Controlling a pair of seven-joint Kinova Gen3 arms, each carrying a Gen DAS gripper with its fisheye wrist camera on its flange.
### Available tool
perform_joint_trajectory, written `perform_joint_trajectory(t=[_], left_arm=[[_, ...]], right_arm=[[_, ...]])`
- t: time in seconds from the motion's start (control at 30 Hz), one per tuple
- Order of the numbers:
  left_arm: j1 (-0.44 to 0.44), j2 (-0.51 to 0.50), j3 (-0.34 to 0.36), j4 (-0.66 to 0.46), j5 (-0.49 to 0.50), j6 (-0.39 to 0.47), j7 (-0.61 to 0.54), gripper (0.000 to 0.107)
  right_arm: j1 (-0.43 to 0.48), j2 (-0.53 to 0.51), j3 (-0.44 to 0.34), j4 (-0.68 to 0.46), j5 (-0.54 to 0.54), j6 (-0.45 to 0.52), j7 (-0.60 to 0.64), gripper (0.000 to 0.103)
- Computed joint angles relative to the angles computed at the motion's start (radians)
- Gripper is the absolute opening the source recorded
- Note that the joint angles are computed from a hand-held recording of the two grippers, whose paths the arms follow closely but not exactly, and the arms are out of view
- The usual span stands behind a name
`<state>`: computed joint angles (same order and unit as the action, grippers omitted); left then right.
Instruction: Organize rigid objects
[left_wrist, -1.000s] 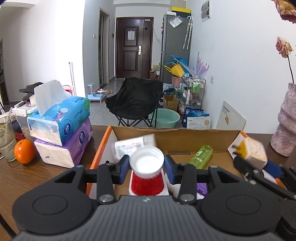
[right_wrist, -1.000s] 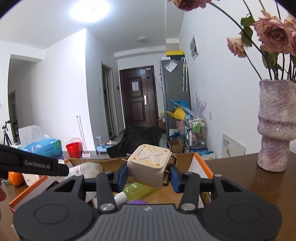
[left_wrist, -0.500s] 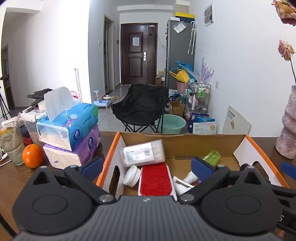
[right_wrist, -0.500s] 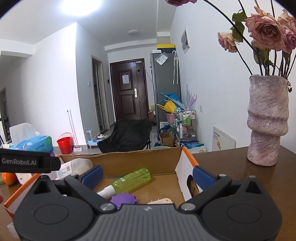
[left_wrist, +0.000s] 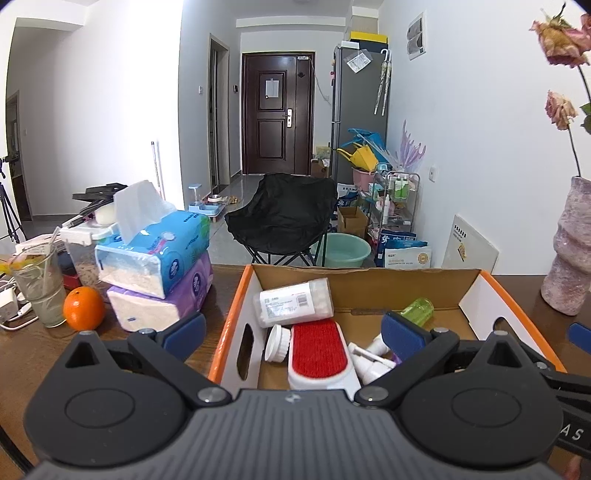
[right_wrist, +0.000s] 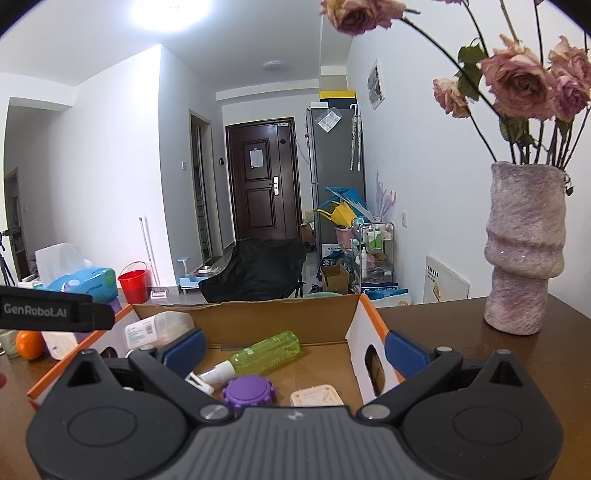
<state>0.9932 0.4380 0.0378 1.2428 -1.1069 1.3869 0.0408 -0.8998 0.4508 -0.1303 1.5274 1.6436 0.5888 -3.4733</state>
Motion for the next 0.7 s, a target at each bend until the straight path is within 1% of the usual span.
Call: perform_joint_trajectory(t=[0.2, 0.43, 0.53, 0.63, 0.7], left_arm=[[0.059, -0.026, 0.021, 0.022, -0.032, 0.063, 0.028, 0.103], [0.147, -0.047, 0.065, 0.027, -0.08, 0.176, 0.071, 0.103], [0.192, -0.05, 0.084, 0.021, -0.089, 0.233, 0.1, 0.103], [0.239, -0.052, 0.107, 0.009, -0.095, 0.281, 0.114, 0.103], [0.275, -0.05, 0.117, -0.003, -0.105, 0.321, 0.116, 0.103]], right_arm=[[-0.01, -0.069, -0.03, 0.081, 0.013, 0.041, -0.02, 0.103], [-0.026, -0.17, -0.085, 0.174, -0.021, 0.108, -0.001, 0.103], [-0.044, -0.22, -0.117, 0.217, -0.04, 0.16, 0.004, 0.103], [-0.058, -0.268, -0.15, 0.246, -0.08, 0.201, 0.03, 0.103], [-0.077, -0.3, -0.175, 0.265, -0.107, 0.248, 0.047, 0.103]])
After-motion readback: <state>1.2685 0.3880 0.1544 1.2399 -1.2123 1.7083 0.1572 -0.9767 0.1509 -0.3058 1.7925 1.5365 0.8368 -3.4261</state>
